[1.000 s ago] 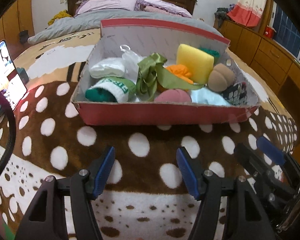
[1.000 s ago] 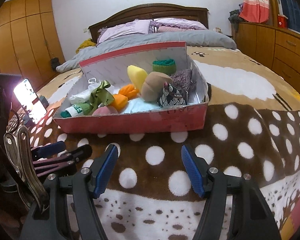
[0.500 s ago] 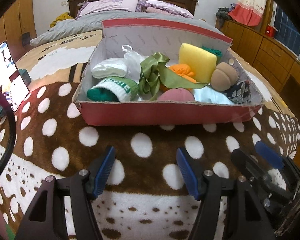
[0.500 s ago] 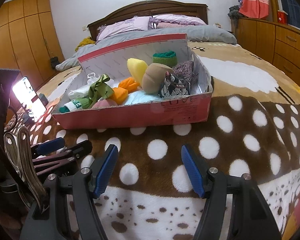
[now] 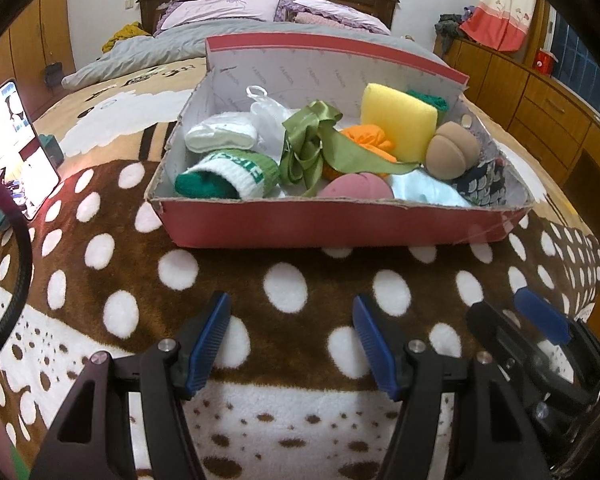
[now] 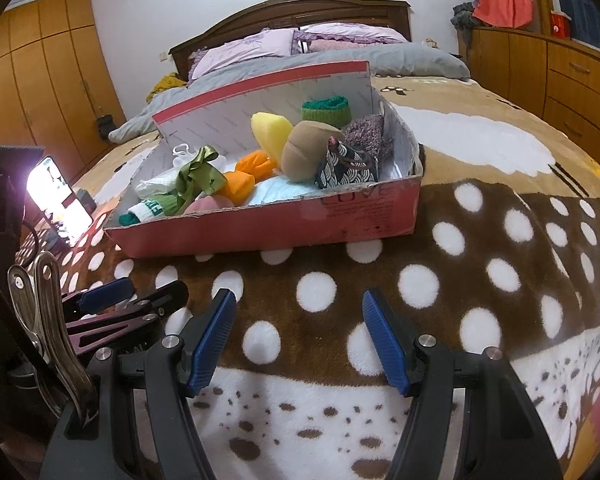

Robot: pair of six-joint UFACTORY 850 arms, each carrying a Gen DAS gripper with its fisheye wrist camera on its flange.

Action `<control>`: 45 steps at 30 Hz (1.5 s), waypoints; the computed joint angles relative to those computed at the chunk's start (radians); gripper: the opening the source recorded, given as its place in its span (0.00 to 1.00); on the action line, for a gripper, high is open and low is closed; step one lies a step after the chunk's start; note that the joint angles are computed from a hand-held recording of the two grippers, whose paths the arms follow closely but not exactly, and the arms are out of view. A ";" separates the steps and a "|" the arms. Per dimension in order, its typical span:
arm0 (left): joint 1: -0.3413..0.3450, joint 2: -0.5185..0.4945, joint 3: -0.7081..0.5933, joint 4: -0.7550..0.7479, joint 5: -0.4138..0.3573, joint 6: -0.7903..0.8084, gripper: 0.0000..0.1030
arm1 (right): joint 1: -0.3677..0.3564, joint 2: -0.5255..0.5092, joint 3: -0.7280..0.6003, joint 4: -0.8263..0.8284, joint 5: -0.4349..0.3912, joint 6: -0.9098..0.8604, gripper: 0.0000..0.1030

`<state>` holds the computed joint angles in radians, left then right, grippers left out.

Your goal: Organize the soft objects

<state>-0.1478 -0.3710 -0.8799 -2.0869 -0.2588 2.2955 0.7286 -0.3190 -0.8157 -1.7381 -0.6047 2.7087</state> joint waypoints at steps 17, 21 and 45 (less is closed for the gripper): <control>0.006 0.002 -0.001 0.049 -0.001 -0.052 0.65 | 0.002 -0.003 -0.003 0.007 0.001 -0.003 0.65; 0.005 -0.001 -0.002 0.047 0.003 -0.052 0.65 | 0.003 -0.004 -0.003 0.008 -0.001 -0.004 0.65; 0.002 -0.009 -0.011 0.044 0.018 -0.063 0.65 | 0.012 -0.006 -0.004 0.005 -0.016 -0.003 0.65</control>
